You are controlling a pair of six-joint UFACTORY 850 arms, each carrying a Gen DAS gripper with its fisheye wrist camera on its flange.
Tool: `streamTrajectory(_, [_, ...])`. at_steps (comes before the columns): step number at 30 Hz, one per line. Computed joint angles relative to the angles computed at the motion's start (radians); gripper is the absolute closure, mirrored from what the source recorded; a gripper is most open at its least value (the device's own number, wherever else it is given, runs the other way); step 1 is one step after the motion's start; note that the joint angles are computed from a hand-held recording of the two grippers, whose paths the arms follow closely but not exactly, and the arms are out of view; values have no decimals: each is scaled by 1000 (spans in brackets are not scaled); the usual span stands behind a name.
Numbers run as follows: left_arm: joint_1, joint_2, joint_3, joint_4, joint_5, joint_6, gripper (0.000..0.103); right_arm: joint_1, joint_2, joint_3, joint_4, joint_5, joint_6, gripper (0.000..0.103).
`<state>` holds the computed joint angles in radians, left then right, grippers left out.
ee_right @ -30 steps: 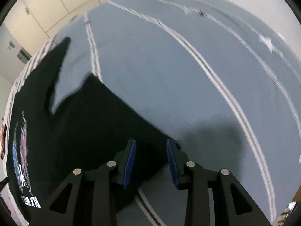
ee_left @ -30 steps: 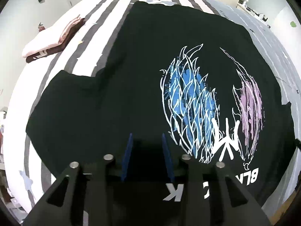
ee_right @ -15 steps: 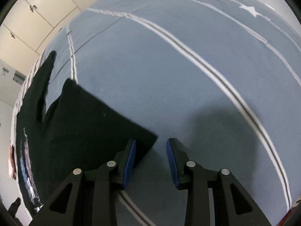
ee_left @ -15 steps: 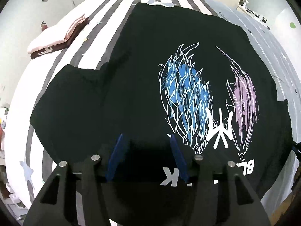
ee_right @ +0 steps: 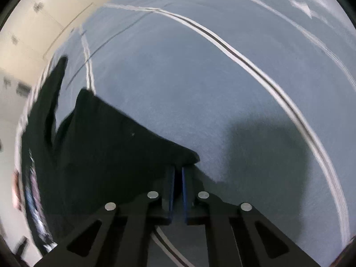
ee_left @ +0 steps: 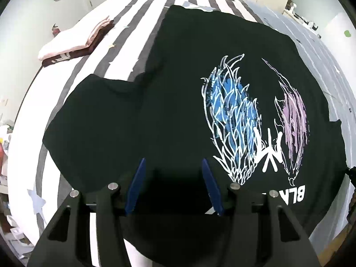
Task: Fold clothes
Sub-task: 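Lift the grasped side edge of the black T-shirt with the right gripper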
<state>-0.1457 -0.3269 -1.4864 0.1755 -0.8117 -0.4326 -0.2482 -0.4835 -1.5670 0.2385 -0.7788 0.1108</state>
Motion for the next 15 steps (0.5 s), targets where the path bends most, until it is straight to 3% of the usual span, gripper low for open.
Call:
streamTrajectory(7, [77,74,114,-42,55,-12,54,76,48,-71,-114,20,61,101])
streamTrajectory(9, [112,103,148,-61,73,3,54,140,63,-106,-200,15,55,101])
streamTrajectory(15, [268,170,214,-146,115,157,54,340,56,-226,-178,-3,34,101])
